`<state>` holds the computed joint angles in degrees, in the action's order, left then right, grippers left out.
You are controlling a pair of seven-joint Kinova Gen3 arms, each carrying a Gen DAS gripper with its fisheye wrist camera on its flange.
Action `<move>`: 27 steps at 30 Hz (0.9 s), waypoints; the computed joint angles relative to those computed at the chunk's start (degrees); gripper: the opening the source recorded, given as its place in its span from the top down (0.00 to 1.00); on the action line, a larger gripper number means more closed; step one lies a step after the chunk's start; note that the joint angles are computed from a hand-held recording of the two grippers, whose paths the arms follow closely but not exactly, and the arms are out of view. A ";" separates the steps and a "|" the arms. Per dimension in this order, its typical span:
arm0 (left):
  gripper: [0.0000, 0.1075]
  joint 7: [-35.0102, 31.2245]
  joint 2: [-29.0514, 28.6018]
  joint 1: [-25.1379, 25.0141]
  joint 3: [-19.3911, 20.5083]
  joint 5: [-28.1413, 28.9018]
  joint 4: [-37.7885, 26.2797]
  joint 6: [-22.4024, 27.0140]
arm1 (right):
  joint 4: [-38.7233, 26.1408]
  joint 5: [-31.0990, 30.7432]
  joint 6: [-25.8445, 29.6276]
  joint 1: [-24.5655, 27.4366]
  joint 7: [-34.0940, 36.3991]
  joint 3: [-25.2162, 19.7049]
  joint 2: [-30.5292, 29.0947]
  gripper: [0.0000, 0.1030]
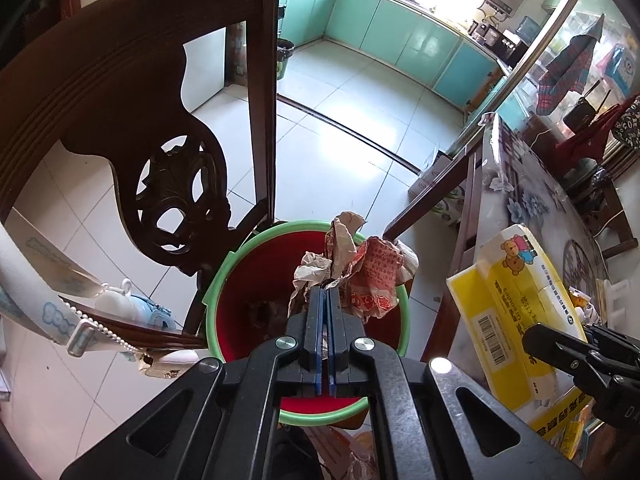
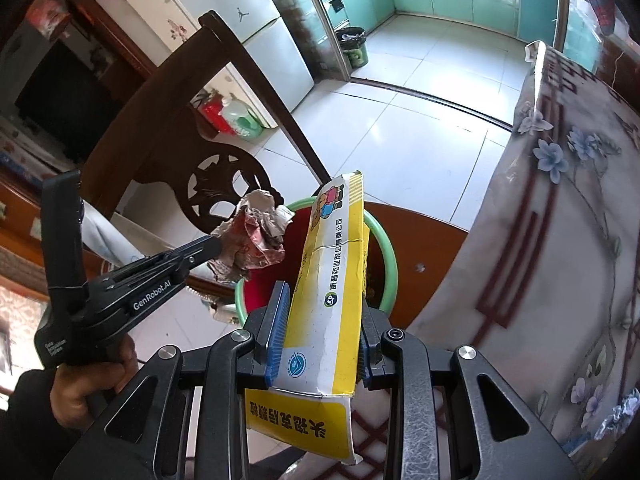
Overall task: Collect trash
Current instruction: 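Carry both items over the red bucket and open both tools to drop them, then move both open tools back toward the trash on the table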
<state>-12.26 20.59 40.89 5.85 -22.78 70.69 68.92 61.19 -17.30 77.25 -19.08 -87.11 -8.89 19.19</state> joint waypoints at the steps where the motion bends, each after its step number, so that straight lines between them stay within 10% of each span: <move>1: 0.99 -0.02 0.00 -0.11 -0.01 0.10 0.07 -0.04 | -0.10 -0.06 -0.19 -0.04 -0.08 0.00 0.12 0.73; 4: 0.98 -0.19 0.92 -0.48 -0.13 0.71 -1.21 1.84 | -0.03 -0.78 -1.16 0.31 -0.29 -0.03 0.27 0.63; 7: 0.91 1.28 1.51 -0.72 -0.63 1.62 -1.96 3.69 | 1.47 -1.11 -3.60 0.44 -1.43 0.15 -0.70 0.30; 11: 0.56 3.05 1.62 0.24 -1.10 0.09 -2.51 5.21 | 1.98 -1.14 -4.21 1.14 -1.09 0.25 -1.65 0.30; 27: 0.55 -0.13 8.92 6.76 -1.84 -2.50 -17.73 11.21 | 8.62 -5.11 -4.28 8.48 3.53 2.64 -8.89 0.30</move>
<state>-12.39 29.51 47.66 4.01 -25.28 52.96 80.14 69.81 -22.41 72.97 -10.60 -83.58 -6.24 10.30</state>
